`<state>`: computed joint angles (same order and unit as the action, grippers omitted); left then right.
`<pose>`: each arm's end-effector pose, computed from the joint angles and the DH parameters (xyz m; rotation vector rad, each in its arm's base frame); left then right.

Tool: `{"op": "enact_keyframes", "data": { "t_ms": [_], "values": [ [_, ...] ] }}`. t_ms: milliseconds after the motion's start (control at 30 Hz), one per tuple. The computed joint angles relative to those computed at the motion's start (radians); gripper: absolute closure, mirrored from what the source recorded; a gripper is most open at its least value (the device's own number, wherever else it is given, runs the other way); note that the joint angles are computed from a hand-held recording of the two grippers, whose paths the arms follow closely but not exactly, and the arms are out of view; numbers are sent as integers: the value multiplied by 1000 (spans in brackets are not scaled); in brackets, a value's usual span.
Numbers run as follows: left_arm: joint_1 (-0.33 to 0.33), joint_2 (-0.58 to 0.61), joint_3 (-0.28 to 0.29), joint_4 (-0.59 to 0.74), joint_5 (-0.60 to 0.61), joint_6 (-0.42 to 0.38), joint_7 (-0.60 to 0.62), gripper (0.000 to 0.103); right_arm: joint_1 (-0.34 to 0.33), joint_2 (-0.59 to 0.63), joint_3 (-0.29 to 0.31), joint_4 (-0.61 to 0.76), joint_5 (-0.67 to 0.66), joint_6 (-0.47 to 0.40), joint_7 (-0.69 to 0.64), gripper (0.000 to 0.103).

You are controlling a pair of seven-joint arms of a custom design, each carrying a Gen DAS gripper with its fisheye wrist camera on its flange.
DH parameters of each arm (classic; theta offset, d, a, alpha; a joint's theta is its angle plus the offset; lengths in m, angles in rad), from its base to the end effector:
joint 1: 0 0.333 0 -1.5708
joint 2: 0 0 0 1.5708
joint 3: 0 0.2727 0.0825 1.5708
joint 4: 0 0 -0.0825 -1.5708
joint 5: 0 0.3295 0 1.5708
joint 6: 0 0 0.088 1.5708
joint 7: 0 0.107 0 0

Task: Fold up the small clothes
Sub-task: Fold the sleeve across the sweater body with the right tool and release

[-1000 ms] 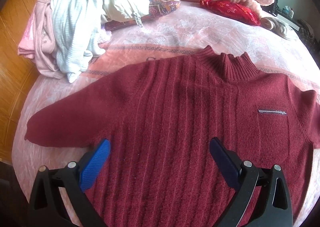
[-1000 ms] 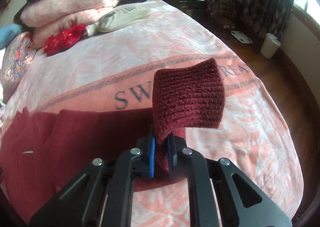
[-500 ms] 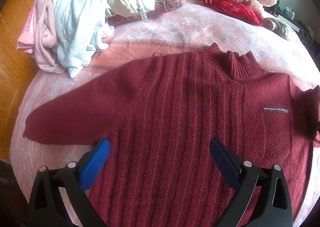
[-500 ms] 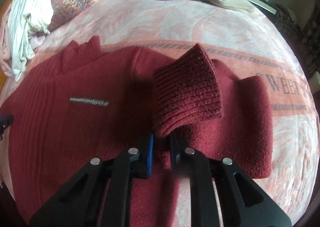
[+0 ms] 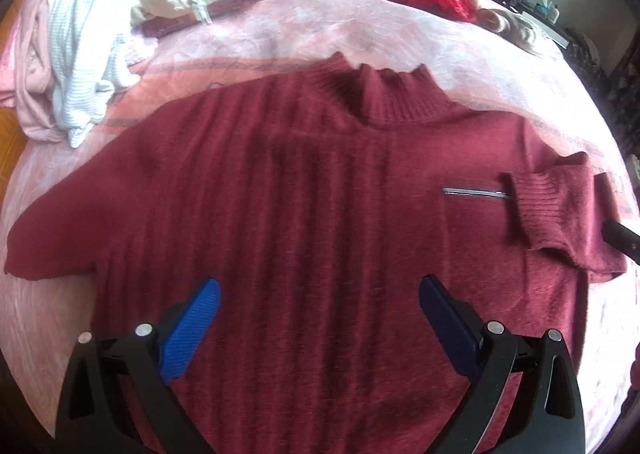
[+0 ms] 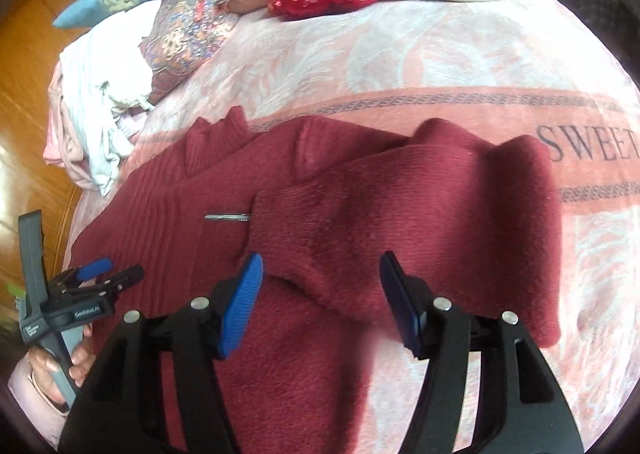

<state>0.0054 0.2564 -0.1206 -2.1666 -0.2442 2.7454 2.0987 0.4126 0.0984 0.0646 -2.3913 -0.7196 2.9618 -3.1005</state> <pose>0.5421 -0.0516 0.3085 -1.5880 2.4588 -0.4554 0.4132 0.2636 0.3194 -1.3913 2.2330 -0.2136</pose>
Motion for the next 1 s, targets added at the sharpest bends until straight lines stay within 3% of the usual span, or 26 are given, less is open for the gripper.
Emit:
{"op": "enact_keyframes", "data": {
  "t_ms": [133, 300, 400, 500, 533, 633, 700, 767, 1000],
  "values": [
    [-26, -4, -81, 12, -101, -97, 67, 4, -34, -75, -29, -108, -142, 27, 160, 41],
    [-83, 76, -108, 99, -162, -199, 44, 4, -103, -118, -12, -170, -310, 18, 292, 42],
    [-104, 125, -107, 147, -184, -220, 1, 4, -132, -136, 2, -191, -380, 8, 330, 42],
    [-108, 122, -119, 142, -216, -184, 5, 19, -154, -144, 9, -202, -438, 17, 368, 43],
    [-106, 121, -125, 146, -228, -187, 11, 30, -160, -145, 11, -205, -452, 18, 377, 43],
    [-85, 131, -143, 178, -280, -259, 43, 60, -161, -151, 20, -211, -438, -6, 358, 43],
    [-74, 150, -148, 208, -313, -323, 57, 66, -160, -157, 26, -213, -434, -19, 357, 43],
    [-68, 171, -153, 228, -348, -349, 83, 82, -160, -165, 30, -215, -438, -20, 362, 43],
    [-47, 63, -164, 152, -494, -265, 225, 87, -182, -221, 45, -232, -484, -31, 428, 41]
  ]
}}
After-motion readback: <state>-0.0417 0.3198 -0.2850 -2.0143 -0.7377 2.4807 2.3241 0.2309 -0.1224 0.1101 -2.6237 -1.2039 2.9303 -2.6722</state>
